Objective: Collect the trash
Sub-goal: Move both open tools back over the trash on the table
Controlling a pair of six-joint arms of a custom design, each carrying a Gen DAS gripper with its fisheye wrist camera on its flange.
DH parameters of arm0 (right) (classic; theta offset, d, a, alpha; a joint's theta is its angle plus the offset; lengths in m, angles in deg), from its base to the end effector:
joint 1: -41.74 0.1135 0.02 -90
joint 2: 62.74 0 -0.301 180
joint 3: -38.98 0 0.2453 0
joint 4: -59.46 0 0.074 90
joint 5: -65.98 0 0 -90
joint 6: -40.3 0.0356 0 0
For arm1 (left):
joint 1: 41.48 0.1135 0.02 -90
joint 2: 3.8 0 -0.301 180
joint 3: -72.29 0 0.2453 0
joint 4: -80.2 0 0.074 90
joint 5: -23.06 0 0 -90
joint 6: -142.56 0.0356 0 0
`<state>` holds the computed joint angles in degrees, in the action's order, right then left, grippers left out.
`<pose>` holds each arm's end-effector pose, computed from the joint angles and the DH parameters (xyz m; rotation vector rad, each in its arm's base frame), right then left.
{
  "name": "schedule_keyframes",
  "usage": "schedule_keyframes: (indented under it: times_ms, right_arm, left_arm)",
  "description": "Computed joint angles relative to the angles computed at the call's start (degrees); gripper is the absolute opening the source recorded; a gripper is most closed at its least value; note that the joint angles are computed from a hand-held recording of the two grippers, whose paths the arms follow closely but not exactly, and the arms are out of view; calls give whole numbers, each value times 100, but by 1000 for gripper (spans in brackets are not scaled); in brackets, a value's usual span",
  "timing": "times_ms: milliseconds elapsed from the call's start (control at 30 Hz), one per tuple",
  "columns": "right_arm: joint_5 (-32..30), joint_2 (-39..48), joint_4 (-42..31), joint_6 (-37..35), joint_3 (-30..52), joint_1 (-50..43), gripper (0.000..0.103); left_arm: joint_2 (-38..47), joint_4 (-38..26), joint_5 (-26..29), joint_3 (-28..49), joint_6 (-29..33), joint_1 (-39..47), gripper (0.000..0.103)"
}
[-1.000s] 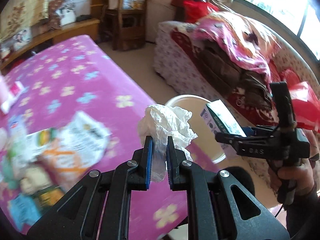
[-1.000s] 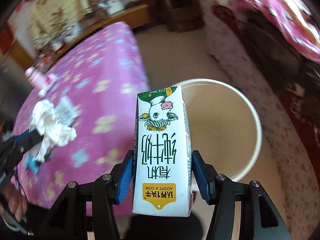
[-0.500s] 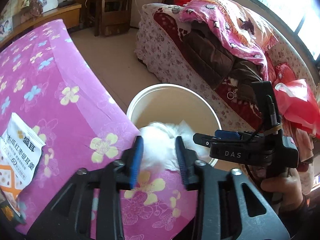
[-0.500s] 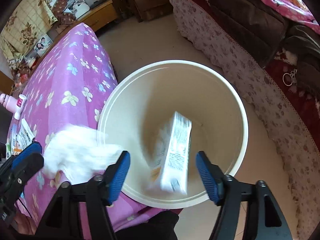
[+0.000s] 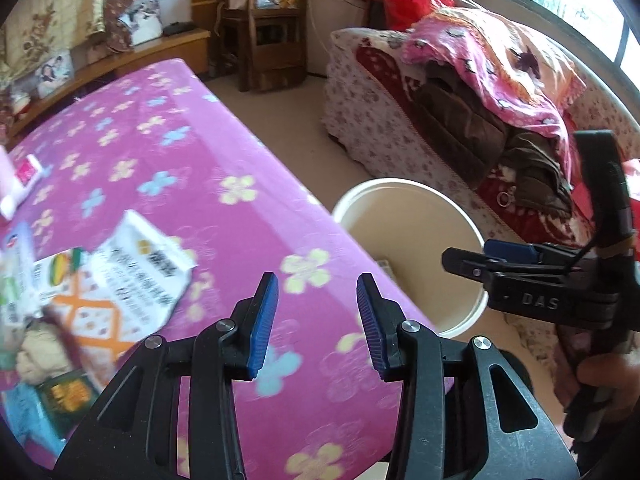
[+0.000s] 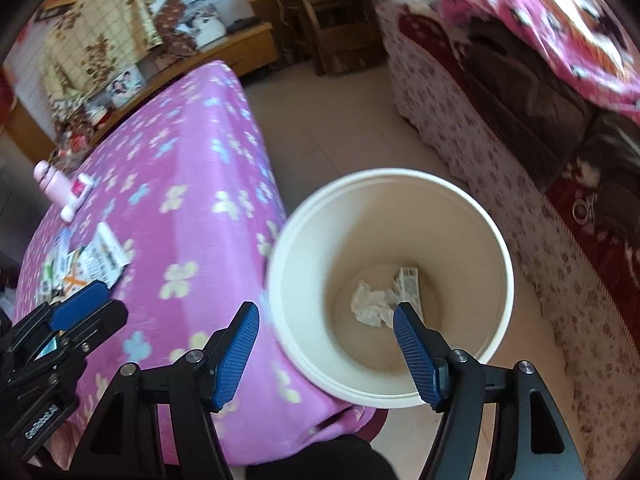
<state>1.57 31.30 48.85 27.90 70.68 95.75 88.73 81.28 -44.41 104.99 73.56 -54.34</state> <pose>0.1219 0.1416 0.0950 0.6213 2.5402 0.1141 0.2037 -0.0605 0.1108 0.8738 2.3854 -0.4536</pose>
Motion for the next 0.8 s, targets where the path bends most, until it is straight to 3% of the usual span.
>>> schedule_keyframes:
  times_ms: [133,367,800]
  right_arm:
    - [206,19,-557,-26,578,314,67]
    - [370,428,-908,-360,1579,675,67]
    - [343,1424,-1343,-1054,3240,982,67]
  left_arm:
    - [-338,-204,144,-101,449,689,39]
    - [-623,-662,555,-48,1342,2059,39]
    - [-400,-1247,1205,473,2565,4211,39]
